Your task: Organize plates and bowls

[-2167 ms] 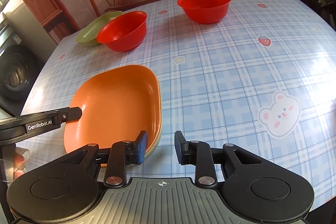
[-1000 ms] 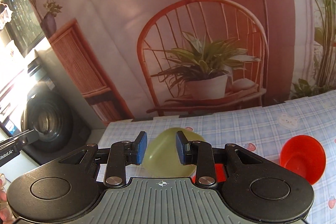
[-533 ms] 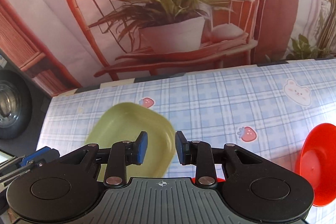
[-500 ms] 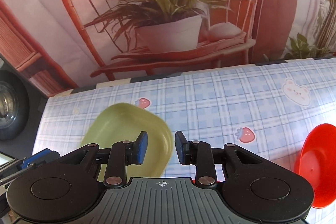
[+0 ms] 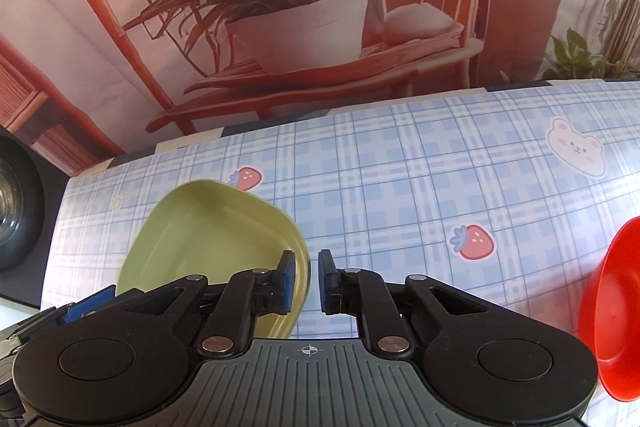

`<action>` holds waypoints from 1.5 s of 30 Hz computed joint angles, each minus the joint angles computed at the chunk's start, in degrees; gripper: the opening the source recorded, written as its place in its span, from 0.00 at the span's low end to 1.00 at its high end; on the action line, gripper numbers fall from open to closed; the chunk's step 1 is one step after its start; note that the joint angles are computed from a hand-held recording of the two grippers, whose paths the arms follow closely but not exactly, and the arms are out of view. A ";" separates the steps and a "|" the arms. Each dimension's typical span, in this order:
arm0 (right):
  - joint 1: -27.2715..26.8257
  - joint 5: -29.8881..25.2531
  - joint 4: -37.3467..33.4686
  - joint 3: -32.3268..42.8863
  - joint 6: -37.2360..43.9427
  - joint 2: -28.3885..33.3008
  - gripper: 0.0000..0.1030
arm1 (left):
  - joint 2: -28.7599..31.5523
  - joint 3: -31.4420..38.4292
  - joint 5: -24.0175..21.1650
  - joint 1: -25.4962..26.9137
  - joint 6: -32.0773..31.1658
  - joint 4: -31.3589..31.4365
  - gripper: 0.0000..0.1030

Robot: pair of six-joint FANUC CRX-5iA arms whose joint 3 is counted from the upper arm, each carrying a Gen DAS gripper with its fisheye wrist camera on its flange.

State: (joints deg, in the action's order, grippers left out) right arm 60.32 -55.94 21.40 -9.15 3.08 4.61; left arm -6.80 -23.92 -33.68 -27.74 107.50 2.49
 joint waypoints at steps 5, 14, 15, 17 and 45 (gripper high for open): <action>1.36 0.43 1.50 -0.52 -0.95 -1.38 0.04 | -1.09 2.51 -3.41 -2.84 6.62 -9.20 0.07; 6.00 -0.57 5.58 1.00 -2.15 -3.61 0.04 | -9.45 4.41 -11.88 -6.15 14.49 -18.56 0.07; 6.73 -0.68 6.30 1.04 -2.41 -4.07 0.04 | -10.51 4.86 -13.49 -6.90 15.56 -19.77 0.07; 8.05 -0.96 7.47 1.07 -2.71 -4.92 0.04 | -12.11 5.73 -16.20 -8.33 17.47 -21.92 0.07; 43.56 -27.34 17.87 -14.53 -29.79 -30.28 0.04 | -13.85 13.69 -31.61 -38.73 33.89 -35.66 0.07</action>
State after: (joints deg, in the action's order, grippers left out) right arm 103.88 -83.28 39.27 -23.69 -26.71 -25.67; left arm -20.65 -10.23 -65.29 -66.47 141.39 -33.17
